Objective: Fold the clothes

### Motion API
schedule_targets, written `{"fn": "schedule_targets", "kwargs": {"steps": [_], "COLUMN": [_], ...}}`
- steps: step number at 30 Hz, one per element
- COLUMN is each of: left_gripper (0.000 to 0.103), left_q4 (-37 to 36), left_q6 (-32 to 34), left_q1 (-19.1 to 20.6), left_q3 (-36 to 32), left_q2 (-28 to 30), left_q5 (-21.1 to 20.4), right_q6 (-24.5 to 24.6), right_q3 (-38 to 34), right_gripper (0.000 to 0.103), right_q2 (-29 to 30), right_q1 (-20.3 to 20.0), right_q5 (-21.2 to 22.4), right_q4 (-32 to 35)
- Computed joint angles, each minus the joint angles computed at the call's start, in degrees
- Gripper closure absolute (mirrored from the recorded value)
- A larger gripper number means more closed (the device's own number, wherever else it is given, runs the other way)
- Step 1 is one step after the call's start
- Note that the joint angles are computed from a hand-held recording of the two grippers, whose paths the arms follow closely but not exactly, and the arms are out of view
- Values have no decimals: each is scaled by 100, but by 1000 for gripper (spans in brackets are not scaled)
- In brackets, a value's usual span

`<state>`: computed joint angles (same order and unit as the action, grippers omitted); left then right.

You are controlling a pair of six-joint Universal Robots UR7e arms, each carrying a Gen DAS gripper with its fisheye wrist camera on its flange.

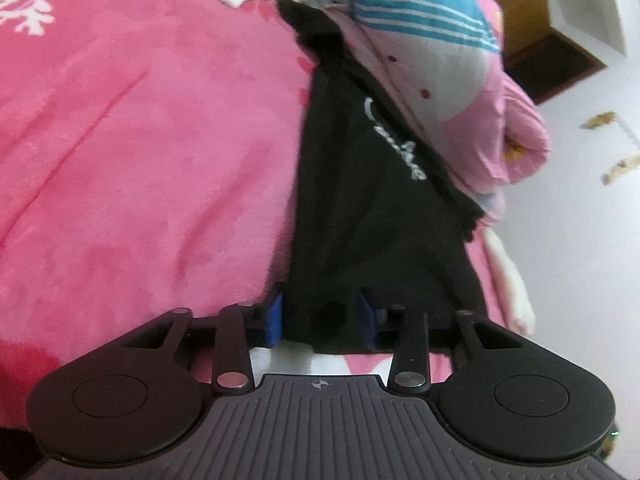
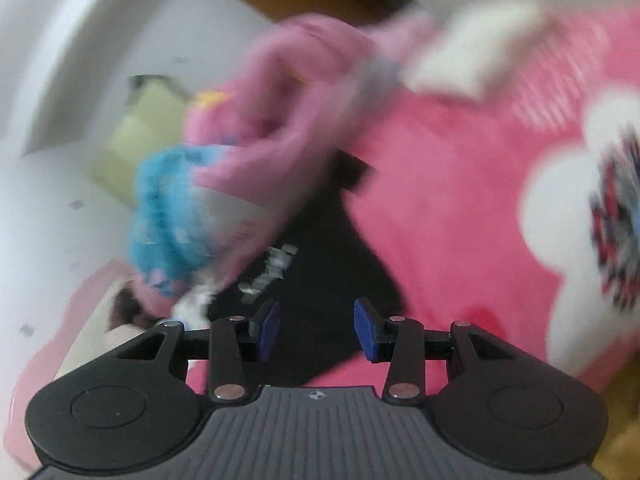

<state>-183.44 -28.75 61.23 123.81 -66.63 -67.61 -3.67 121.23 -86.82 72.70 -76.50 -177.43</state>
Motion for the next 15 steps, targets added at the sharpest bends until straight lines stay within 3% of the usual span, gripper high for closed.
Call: {"fn": "schedule_targets", "kwargs": {"steps": [3, 4, 8, 10, 13, 15], "left_gripper": [92, 95, 98, 99, 100, 100], "left_q4": [159, 177, 208, 250, 163, 159], "left_q6": [-208, -240, -141, -31, 11, 87], "left_q1": [-122, -173, -475, -645, -774, -850], "left_q3": [-2, 6, 51, 35, 103, 171], "left_q2": [-8, 7, 91, 141, 10, -156], "left_q5": [388, 529, 1200, 1524, 1602, 1611], "right_q6": [204, 178, -161, -354, -478, -394], "right_q3": [-288, -391, -640, -718, -689, -572], "right_gripper": [59, 59, 65, 99, 99, 99], "right_q2": [657, 833, 1093, 1112, 1045, 823], "right_q1": [-1, 11, 47, 120, 243, 230], "right_q5": [-467, -630, -705, -733, -849, -621], "right_q4": [-425, -525, -351, -97, -54, -129]}}
